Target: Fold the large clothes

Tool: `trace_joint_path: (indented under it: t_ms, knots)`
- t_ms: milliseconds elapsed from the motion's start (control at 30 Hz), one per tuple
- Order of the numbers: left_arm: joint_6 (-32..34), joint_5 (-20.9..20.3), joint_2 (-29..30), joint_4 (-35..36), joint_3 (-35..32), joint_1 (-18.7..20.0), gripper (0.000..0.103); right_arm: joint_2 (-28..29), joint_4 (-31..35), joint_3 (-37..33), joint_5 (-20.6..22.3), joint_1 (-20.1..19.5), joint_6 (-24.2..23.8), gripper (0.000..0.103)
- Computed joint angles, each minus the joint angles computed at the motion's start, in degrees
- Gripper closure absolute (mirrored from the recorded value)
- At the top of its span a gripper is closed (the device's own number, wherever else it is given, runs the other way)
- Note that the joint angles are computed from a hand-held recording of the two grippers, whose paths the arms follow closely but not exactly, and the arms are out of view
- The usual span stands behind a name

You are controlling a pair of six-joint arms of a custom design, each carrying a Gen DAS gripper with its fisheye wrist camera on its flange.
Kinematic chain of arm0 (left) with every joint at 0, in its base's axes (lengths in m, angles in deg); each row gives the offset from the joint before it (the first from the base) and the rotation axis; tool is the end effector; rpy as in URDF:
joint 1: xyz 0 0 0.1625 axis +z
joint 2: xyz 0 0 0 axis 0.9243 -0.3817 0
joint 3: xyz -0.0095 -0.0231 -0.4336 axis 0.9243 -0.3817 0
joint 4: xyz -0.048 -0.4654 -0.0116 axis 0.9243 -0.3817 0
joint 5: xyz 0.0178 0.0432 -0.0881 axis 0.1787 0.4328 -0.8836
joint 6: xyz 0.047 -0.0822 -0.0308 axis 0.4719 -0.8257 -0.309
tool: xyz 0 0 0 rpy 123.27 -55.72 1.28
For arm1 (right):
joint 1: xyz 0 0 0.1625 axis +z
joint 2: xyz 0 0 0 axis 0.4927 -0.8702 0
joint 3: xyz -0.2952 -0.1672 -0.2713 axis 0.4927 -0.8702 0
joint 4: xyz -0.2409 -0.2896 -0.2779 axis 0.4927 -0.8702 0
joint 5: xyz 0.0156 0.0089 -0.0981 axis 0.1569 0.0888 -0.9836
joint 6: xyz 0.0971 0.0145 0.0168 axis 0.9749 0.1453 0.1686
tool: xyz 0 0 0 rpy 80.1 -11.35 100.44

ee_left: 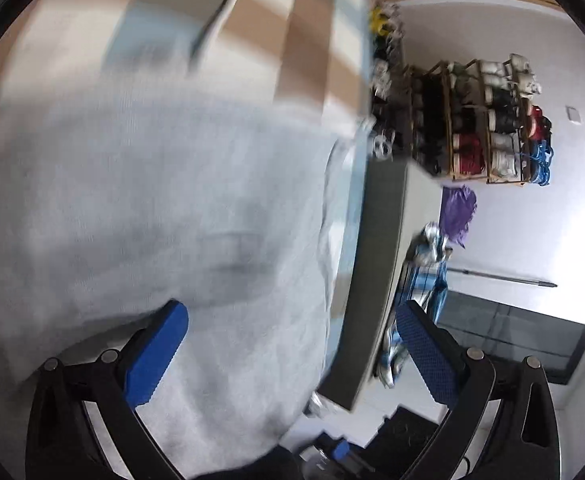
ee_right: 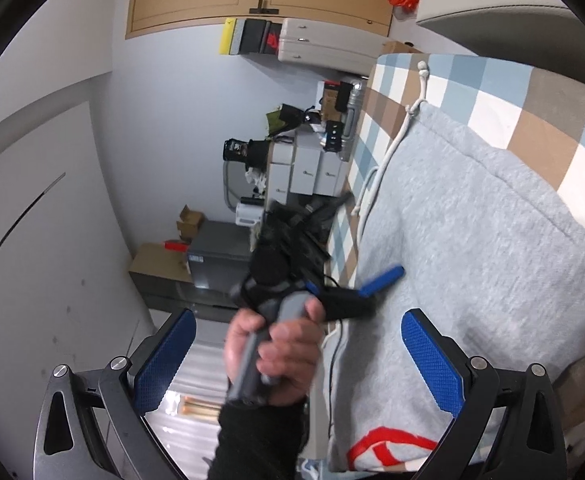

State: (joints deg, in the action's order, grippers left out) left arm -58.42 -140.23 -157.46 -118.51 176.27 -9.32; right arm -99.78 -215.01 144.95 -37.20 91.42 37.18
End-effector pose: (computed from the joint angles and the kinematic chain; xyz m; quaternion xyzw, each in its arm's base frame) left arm -0.2303 -0.5959 0.2923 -0.0902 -0.9803 -0.1756 0.0006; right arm 0.2883 -0.2766 0.1570 0.1804 0.7973 -0.5170 0.2540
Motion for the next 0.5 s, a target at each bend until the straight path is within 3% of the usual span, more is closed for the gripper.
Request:
trace_joint_path:
  t_ms: [200, 333, 500]
  knots:
    - [-2.1, 3.7, 3.6, -2.4, -3.4, 0.5, 0.002, 0.6, 0.2, -0.2, 1.2, -0.1, 0.2, 0.000]
    - [2.5, 6.5, 3.6, -9.3, -1.7, -0.5, 0.002, 0.8, 0.7, -0.3, 2.0, -0.4, 0.8, 0.000]
    - [2.4, 5.4, 5.9, -11.5, -2.4, 1.1, 0.002, 0.7, 1.9, -0.4, 3.3, -0.9, 0.9, 0.000]
